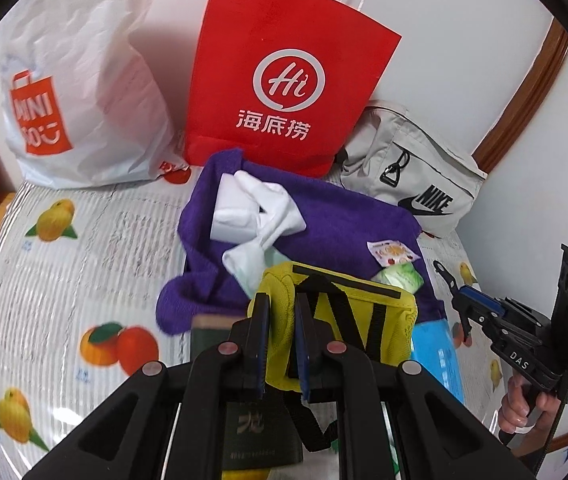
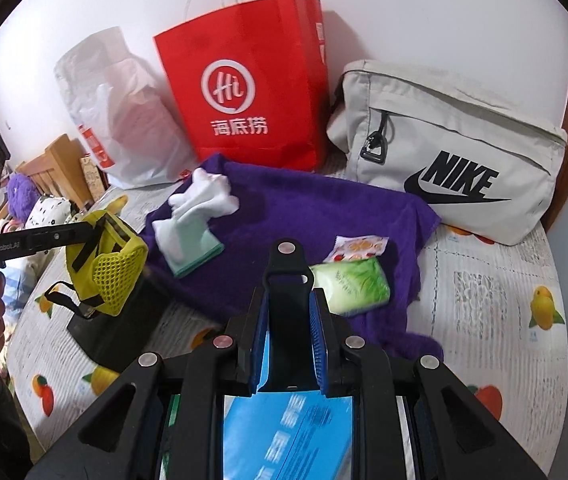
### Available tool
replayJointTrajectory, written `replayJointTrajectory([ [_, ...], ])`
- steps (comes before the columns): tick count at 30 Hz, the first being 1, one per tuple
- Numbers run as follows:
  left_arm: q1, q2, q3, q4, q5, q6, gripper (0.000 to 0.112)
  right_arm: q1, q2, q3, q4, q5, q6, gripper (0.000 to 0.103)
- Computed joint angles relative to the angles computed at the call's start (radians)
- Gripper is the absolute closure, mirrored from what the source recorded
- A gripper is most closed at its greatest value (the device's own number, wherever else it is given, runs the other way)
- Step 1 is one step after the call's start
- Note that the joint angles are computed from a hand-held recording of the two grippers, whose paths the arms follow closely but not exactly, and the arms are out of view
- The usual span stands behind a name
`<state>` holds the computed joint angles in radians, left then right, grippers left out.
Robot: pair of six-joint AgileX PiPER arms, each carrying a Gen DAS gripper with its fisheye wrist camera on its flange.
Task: Organize soft objects
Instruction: 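Carry the yellow bag and black strap over the purple towel with both tools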
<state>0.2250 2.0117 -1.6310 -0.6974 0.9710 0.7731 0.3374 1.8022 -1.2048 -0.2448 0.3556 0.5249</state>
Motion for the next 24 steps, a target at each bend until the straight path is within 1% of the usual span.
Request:
replayJointTrajectory([
  [7, -0.037, 0.081, -0.121, 0.041, 0.003, -0.079, 0.1, -0.05, 0.136, -0.164, 0.168, 0.043, -0.212, 0.082],
  [9, -0.044, 0.104, -0.152, 0.056, 0.003, -0.097, 0.1, -0.065, 0.184, -0.223, 0.244, 0.07, -0.296, 0.082],
  [11, -0.048, 0.126, -0.182, 0.066, 0.008, -0.114, 0.1, -0.074, 0.227, -0.278, 0.282, 0.096, -0.346, 0.082],
  [17, -0.062, 0.183, -0.26, 0.095, 0.018, -0.16, 0.1, -0.097, 0.353, -0.429, 0.363, 0.194, -0.441, 0.082],
  [24, -0.09, 0.239, -0.324, 0.136, 0.014, -0.204, 0.1, -0.122, 0.425, -0.492, 0.437, 0.253, -0.518, 0.082],
])
